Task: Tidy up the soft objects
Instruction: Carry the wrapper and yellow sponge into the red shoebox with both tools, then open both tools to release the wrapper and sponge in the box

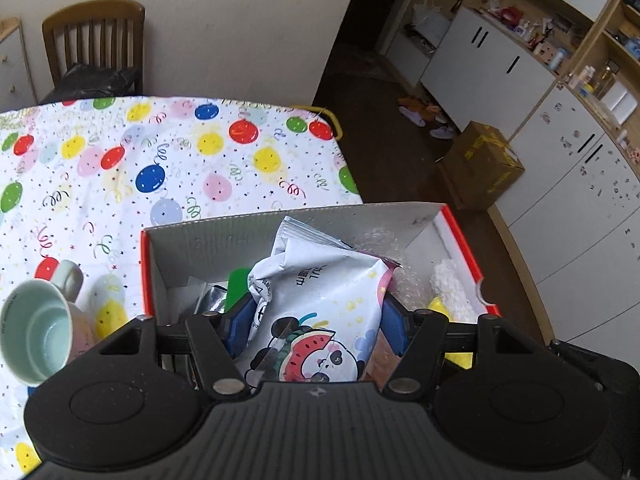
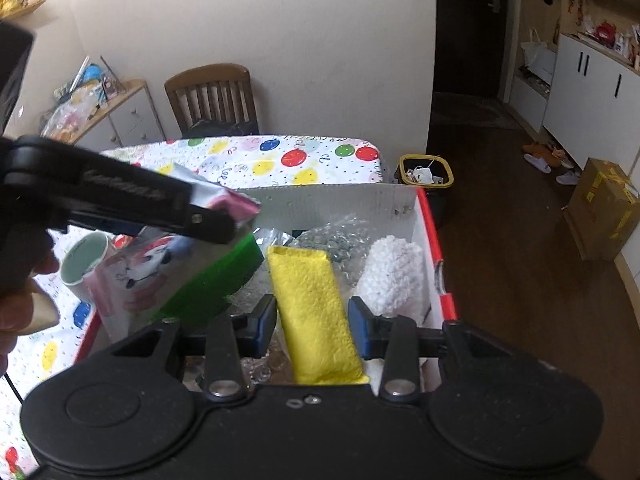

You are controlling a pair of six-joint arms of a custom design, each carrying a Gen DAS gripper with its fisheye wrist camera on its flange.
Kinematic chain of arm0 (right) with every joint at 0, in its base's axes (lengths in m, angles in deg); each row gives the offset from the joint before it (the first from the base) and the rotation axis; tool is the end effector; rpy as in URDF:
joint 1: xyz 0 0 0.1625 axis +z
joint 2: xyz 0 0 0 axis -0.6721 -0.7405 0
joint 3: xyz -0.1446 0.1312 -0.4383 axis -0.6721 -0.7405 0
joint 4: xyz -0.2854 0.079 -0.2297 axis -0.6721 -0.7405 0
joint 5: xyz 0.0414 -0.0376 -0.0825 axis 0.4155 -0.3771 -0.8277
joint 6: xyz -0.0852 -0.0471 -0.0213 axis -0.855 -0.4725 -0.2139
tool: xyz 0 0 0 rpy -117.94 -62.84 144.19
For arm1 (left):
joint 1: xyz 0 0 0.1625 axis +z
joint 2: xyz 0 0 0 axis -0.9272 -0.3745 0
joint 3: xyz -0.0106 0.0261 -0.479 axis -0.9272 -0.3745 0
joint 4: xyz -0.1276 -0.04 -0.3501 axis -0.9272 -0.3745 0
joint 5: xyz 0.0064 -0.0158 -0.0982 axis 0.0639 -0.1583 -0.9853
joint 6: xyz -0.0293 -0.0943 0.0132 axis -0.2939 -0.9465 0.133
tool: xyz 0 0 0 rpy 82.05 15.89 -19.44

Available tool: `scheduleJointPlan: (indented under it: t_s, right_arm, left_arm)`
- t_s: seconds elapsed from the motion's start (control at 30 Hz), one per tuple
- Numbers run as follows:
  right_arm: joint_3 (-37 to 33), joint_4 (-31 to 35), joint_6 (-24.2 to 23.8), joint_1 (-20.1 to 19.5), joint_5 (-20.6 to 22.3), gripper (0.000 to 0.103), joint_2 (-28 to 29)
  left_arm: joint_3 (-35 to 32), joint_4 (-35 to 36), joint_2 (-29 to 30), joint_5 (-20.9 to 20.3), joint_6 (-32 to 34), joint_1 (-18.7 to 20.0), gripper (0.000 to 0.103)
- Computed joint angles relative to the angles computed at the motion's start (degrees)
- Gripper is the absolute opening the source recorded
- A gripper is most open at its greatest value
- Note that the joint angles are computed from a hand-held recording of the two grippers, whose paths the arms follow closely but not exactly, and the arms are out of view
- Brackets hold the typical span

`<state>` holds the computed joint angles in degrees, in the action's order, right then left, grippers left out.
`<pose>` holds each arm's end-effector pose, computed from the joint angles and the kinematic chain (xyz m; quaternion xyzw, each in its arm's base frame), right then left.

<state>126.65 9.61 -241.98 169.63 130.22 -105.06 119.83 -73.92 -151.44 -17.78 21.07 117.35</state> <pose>0.3165 -0.3401 0.0708 0.0141 -0.8418 0.4049 0.3566 -0.2009 -0.4936 0.2215 0.3232 0.9273 -0.1108 0.1530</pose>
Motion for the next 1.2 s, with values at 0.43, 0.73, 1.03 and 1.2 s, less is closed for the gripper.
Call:
scheduleJointPlan:
  t_s: [0.43,0.73,1.03,1.2]
  right_arm:
    - [0.51,0.04,-0.6,-2.97,-2.26,0.036,0.68]
    - [1.85,-2.63,-2.46,-2.86,-3.35,0.04,-0.64]
    - [3.72,-6.4,-3.57,-0.22,-2.83,0.051,-2.83]
    - [4.0,-7.36,-3.21,2.17,-1.51,0.058,-3.36]
  left_arm:
    - [0.91,-0.98,3.17,1.73,1.5,1.25,0.064]
    - [2.43,-2.8,2.31,3.02,3.44,-0.02,0.067]
    - [3.82,-3.74,-1.75,1.14,4.43,-0.1,0.068]
    - [5.04,-4.96,-4.89,-0.46,6.7,-0.1,0.073]
